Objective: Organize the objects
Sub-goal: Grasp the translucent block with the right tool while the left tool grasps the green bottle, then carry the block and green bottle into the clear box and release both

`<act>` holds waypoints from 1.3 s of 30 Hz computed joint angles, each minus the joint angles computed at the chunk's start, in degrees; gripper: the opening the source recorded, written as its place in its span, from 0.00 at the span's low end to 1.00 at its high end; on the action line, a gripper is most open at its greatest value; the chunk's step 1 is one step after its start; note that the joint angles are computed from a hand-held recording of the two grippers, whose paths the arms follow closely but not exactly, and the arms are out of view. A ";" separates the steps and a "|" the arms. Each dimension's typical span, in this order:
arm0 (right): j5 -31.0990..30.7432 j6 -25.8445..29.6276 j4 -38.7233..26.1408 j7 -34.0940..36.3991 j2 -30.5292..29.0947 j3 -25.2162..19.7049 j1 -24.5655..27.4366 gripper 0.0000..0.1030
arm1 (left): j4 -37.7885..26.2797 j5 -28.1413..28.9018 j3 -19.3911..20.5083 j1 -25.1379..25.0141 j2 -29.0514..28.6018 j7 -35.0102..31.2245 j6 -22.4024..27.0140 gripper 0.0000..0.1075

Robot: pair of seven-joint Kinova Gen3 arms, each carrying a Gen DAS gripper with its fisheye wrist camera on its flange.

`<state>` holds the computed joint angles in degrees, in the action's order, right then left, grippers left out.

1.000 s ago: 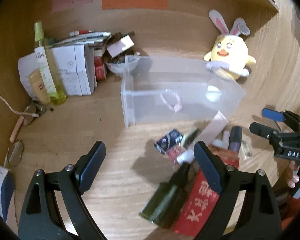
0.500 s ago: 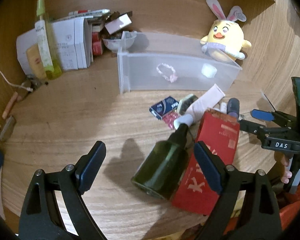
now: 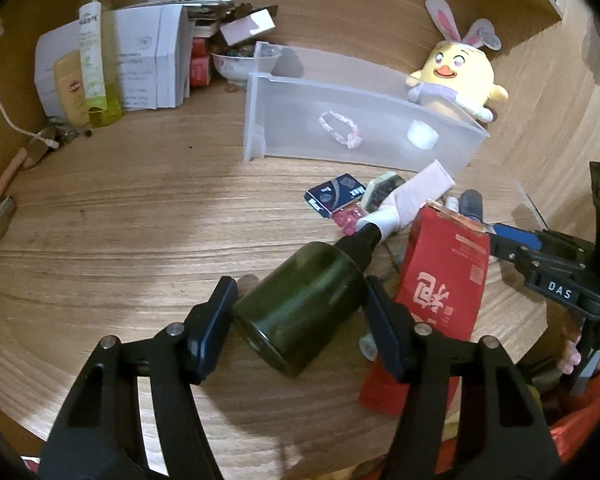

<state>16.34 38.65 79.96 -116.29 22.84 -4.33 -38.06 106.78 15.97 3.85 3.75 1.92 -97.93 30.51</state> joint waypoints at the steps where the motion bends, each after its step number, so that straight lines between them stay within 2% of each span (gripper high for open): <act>1: 0.34 -0.09 0.14 -0.36 -0.07 0.24 -0.28 0.28 | 0.21 -0.78 -0.04 0.13 -0.14 1.01 -0.58 0.59; 5: 0.88 -0.14 0.48 -1.42 -0.33 0.66 -0.54 0.23 | 0.44 -1.88 -0.25 0.13 -0.66 2.73 -1.54 0.59; 11: 1.40 -0.25 1.35 -3.29 -1.03 1.03 0.21 0.22 | 0.01 -5.18 -0.24 0.47 -1.26 6.50 -2.48 0.58; 15: 2.22 -1.03 2.42 -4.95 -1.95 1.43 0.37 0.22 | -0.49 -5.25 -0.29 0.48 -1.51 6.88 -2.99 0.58; 19: 3.78 -2.24 3.39 -6.98 -3.14 1.86 0.34 0.22 | -1.70 -10.82 0.20 1.31 -1.32 12.60 -3.51 0.58; 21: 4.82 -3.23 3.92 -8.00 -3.76 2.02 0.27 0.22 | -2.20 -11.81 0.29 1.55 -1.26 13.66 -3.63 0.58; 32: 7.50 -6.94 2.96 -9.66 -5.19 1.60 0.55 0.22 | -5.58 -12.55 0.53 2.17 -0.82 14.43 -4.83 0.58; 35: 8.06 -7.72 2.34 -9.65 -5.21 1.80 0.35 0.22 | -6.39 -9.30 0.42 1.71 -0.59 11.90 -5.08 0.58; 39: 9.25 -9.24 1.96 -9.96 -5.38 2.29 -0.19 0.22 | -7.86 -8.37 0.47 1.71 0.00 11.82 -4.98 0.58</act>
<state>25.59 29.41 81.93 -126.25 17.45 -2.04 -38.25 98.92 7.60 4.32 5.46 1.92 -86.11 25.54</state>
